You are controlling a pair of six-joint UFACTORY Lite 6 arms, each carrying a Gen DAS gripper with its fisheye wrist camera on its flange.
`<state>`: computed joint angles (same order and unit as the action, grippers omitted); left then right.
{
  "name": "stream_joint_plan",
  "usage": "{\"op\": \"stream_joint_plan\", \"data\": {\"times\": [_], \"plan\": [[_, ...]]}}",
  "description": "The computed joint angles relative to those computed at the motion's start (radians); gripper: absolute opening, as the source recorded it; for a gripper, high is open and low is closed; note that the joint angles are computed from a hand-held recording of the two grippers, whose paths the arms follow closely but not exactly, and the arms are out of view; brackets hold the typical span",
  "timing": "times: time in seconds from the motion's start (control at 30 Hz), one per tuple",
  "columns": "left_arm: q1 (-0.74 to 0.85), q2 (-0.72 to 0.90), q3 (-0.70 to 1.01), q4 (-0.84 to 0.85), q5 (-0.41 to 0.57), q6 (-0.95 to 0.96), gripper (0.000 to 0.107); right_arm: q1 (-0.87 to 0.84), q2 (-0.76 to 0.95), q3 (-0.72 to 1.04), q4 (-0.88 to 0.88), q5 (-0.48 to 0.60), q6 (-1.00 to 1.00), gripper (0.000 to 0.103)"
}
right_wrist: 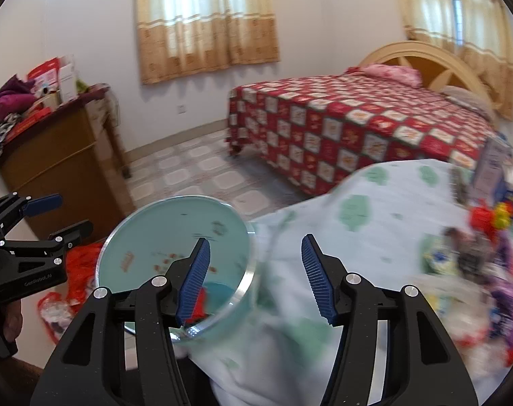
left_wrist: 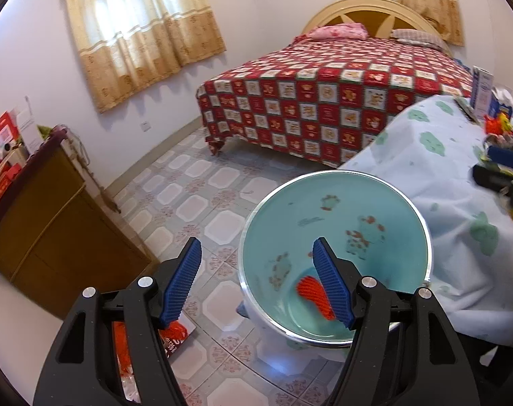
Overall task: Collect trash
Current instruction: 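Carry both nets over the bucket and open both tools to drop them, then grasp the clear plastic bag with the left tool while the right tool grasps the red wrapper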
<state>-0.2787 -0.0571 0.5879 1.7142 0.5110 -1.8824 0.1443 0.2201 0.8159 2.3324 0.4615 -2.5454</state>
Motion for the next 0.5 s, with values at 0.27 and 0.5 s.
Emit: {"op": "stream_joint_plan", "data": {"times": [0.27,0.5], "plan": [[-0.253,0.196,0.159,-0.074,0.036,0.019,0.068,-0.523,-0.150,-0.166,-0.187,0.082,0.055,0.066],[-0.475,0.435,0.462,-0.175,0.065,0.095,0.068,-0.883,-0.004,-0.105,-0.330,0.182,0.089,0.066]]}}
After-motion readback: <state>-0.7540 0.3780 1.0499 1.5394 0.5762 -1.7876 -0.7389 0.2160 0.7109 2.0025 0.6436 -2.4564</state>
